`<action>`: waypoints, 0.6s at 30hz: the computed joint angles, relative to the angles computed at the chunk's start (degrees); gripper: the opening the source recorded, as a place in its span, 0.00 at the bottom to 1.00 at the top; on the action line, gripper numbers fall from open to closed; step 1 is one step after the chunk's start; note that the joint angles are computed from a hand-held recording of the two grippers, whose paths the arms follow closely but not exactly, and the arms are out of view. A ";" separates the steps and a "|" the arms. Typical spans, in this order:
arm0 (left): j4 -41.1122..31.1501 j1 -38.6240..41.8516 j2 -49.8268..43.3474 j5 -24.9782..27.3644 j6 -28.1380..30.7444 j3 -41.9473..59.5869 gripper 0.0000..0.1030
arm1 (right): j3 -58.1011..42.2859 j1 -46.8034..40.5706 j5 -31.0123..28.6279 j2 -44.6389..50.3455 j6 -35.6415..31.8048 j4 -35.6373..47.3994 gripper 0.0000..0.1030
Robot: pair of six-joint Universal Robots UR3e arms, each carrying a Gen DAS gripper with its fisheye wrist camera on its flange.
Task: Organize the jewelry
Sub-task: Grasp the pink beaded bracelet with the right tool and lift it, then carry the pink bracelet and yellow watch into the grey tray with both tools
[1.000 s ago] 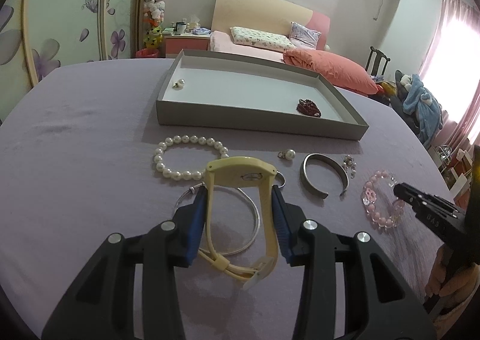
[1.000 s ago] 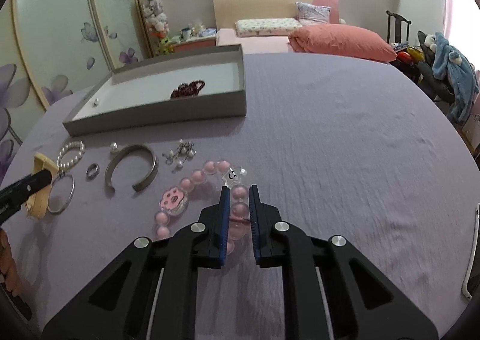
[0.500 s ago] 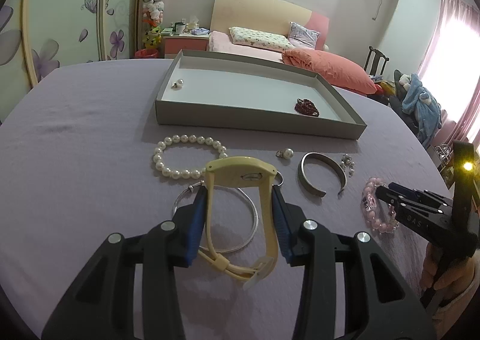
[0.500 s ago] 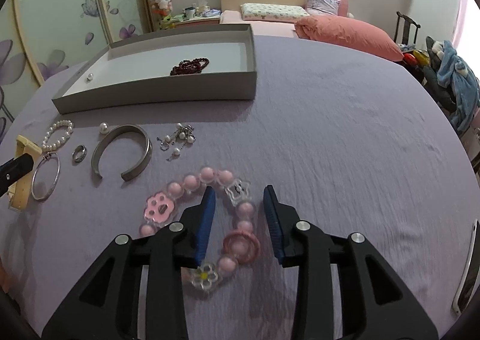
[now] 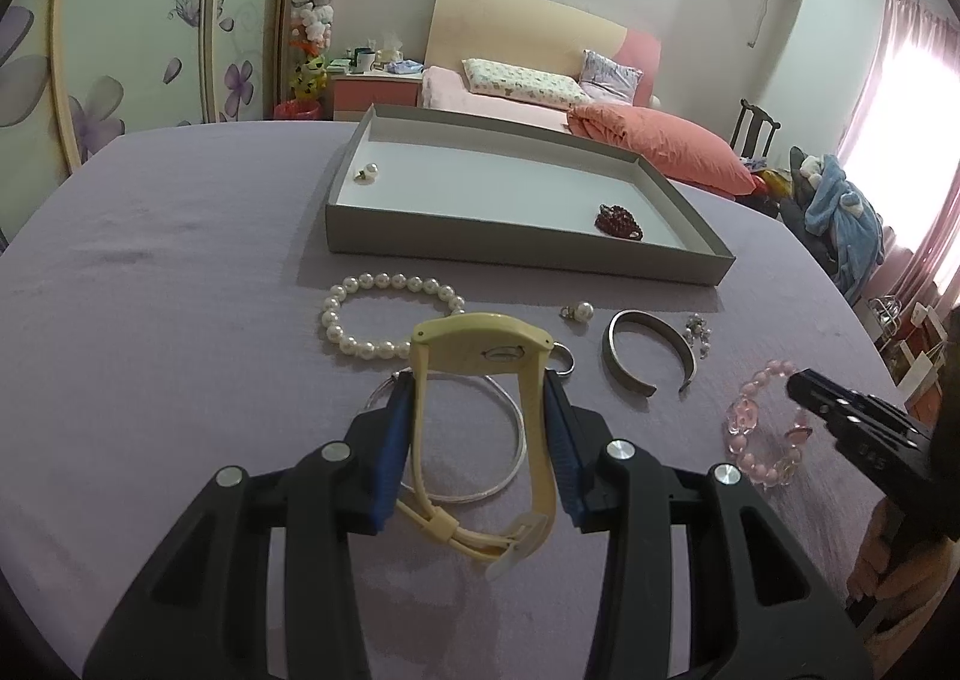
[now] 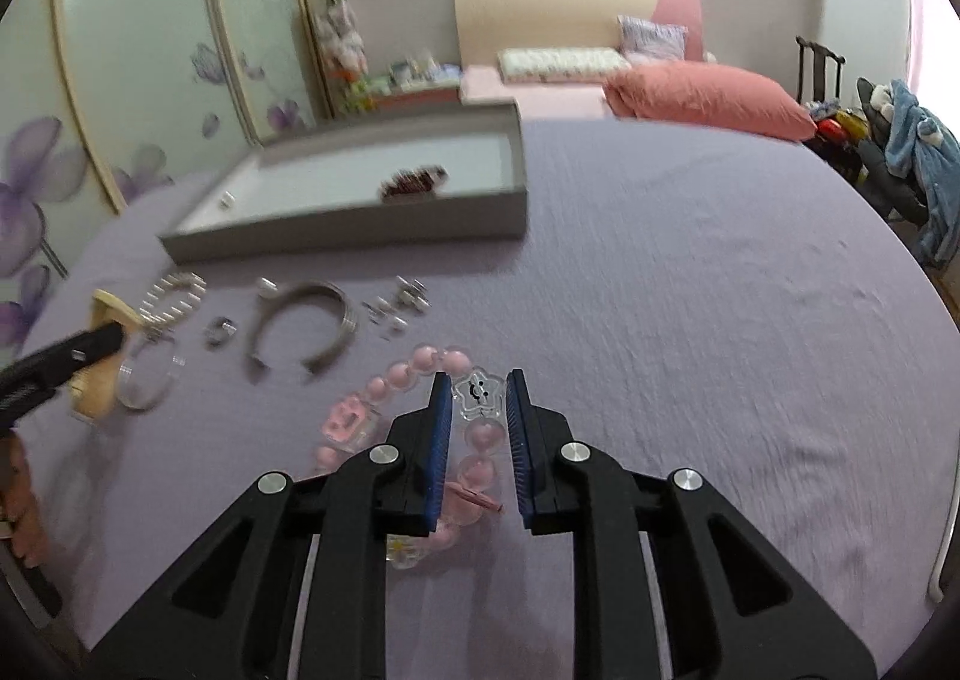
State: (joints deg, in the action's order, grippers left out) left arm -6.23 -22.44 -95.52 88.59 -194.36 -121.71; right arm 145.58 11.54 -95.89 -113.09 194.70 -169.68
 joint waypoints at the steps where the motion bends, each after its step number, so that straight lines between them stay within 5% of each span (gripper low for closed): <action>1: 0.03 0.04 0.54 -0.01 -0.08 -0.42 0.40 | 1.27 0.39 0.89 -1.77 0.16 -2.03 0.19; 18: 0.27 1.06 11.35 -0.05 0.35 -8.28 0.40 | 1.65 7.52 4.67 -0.48 3.64 -19.80 0.19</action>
State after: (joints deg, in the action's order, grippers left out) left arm -5.95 -21.38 -84.18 88.54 -194.00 -129.99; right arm 147.23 19.05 -91.21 -113.58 198.34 -189.48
